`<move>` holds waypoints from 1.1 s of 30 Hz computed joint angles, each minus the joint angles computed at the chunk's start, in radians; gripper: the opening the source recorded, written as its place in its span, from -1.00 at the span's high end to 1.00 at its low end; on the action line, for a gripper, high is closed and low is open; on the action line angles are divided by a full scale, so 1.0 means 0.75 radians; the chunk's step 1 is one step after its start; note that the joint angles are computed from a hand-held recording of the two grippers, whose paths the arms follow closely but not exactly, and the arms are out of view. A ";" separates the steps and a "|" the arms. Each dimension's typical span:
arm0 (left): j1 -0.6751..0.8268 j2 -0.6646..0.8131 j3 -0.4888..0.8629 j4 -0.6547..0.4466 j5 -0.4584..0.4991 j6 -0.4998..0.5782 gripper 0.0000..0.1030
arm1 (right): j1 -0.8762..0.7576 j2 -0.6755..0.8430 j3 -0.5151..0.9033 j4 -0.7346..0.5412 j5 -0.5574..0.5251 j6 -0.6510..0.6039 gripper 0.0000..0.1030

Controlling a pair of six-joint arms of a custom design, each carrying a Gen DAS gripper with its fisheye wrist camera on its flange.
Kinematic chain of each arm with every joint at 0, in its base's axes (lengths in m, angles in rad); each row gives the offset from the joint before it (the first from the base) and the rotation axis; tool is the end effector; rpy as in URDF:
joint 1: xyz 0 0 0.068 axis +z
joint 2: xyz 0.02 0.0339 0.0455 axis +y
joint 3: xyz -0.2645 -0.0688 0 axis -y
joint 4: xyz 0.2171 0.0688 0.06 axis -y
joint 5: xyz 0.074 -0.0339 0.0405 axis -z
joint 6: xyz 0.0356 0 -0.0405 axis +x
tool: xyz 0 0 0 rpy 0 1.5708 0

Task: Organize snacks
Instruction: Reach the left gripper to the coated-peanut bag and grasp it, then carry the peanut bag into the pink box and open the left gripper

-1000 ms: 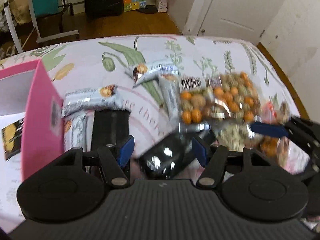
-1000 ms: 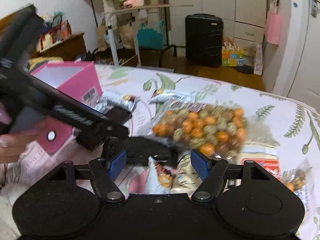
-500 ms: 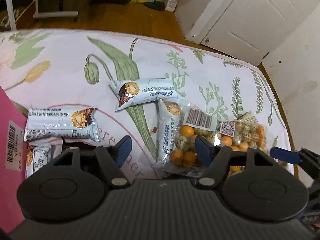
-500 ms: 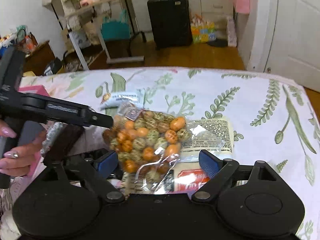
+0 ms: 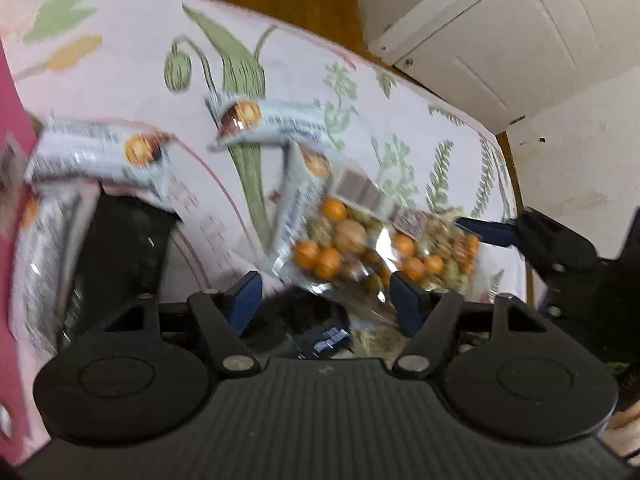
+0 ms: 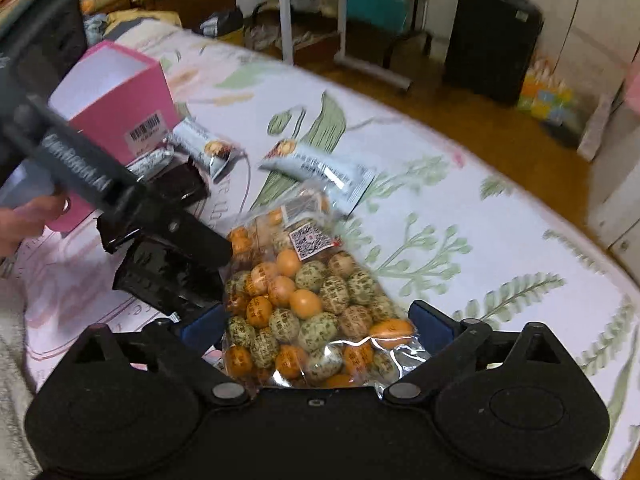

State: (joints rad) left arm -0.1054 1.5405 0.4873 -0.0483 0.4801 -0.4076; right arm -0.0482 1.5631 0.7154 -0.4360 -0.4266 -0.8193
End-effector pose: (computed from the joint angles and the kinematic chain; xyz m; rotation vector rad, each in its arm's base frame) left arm 0.2163 -0.0394 0.1247 -0.2502 2.6924 -0.8028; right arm 0.2372 0.0033 0.1529 -1.0866 2.4540 0.3642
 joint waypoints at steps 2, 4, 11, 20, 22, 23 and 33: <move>-0.034 -0.004 0.005 -0.017 0.002 -0.032 -0.28 | 0.012 0.007 0.023 -0.065 0.002 -0.009 -0.97; -0.069 -0.018 -0.005 -0.007 0.001 -0.065 -0.17 | -0.003 -0.008 0.027 -0.140 -0.032 -0.050 -0.94; -0.153 -0.018 -0.062 0.130 -0.041 -0.206 -0.03 | 0.140 -0.224 -0.247 0.095 0.106 0.041 -0.93; -0.214 -0.076 -0.124 0.199 -0.087 -0.314 -0.03 | 0.324 -0.335 -0.430 0.386 0.279 0.331 -0.82; -0.274 -0.130 -0.129 0.167 -0.153 -0.319 -0.03 | 0.337 -0.376 -0.437 0.355 0.288 0.395 -0.81; -0.304 -0.163 -0.142 0.164 -0.181 -0.330 -0.03 | 0.349 -0.405 -0.443 0.340 0.304 0.428 -0.81; -0.541 -0.652 -0.068 -0.378 -0.459 -0.236 -0.03 | 0.408 -0.834 -0.495 0.082 0.261 0.747 -0.81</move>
